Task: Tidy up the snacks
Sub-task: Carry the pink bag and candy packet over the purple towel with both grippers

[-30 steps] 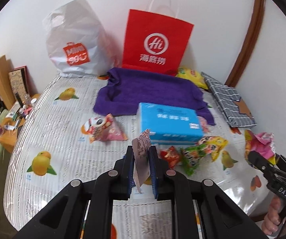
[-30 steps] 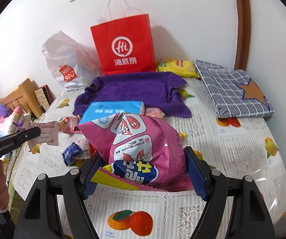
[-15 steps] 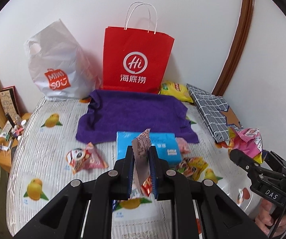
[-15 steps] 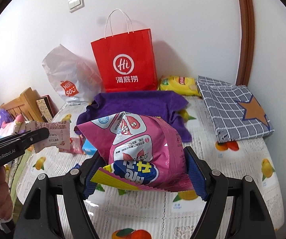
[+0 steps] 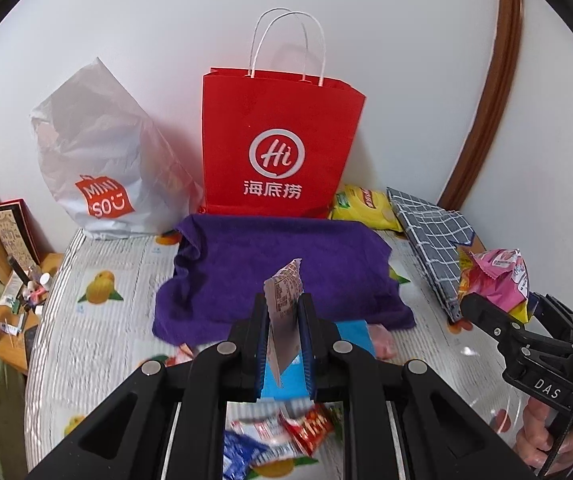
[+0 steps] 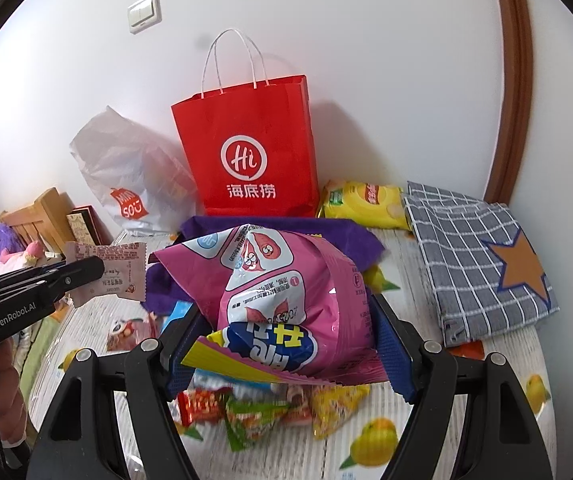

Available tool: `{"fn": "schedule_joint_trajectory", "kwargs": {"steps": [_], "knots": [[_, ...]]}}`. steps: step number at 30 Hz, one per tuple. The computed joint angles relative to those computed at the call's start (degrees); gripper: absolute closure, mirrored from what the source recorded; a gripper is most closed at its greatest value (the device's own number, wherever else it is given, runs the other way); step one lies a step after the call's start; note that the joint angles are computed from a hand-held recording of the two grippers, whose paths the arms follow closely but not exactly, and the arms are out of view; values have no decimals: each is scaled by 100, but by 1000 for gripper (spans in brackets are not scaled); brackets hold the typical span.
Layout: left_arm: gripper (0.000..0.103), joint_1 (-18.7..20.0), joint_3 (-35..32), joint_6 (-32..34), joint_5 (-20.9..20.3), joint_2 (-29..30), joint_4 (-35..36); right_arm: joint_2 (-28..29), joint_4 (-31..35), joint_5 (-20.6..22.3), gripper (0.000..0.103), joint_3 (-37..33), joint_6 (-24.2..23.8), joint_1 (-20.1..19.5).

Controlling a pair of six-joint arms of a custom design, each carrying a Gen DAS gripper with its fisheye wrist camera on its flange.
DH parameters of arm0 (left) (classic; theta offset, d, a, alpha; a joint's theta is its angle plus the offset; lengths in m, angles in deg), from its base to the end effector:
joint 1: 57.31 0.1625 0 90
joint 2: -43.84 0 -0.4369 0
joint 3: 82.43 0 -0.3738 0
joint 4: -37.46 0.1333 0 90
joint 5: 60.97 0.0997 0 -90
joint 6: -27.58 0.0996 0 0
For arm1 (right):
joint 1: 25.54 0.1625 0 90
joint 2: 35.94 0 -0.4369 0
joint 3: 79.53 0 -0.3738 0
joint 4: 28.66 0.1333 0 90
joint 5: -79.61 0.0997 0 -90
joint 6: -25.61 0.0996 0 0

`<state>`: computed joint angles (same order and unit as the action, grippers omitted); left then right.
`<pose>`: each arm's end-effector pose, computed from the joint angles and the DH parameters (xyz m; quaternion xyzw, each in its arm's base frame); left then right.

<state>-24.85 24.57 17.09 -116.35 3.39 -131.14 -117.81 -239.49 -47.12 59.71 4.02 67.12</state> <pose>-0.4008 -0.4800 0.0437 0.3503 0.8830 -0.2486 0.1892 0.0913 -0.3755 0.3337 0.0075 -0.8240 0.4483 0.3464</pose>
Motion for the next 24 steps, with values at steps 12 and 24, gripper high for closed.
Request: {"fn": "schedule_joint_trajectory", "kwargs": {"steps": [12,24], "knots": [[88,372,-1048,484,186,578,251,655,207,263,27,-1018,-247,-394],[88,742,-2224,852,37,1318,560,993,653,465,27,-1867,-109,-842]]}}
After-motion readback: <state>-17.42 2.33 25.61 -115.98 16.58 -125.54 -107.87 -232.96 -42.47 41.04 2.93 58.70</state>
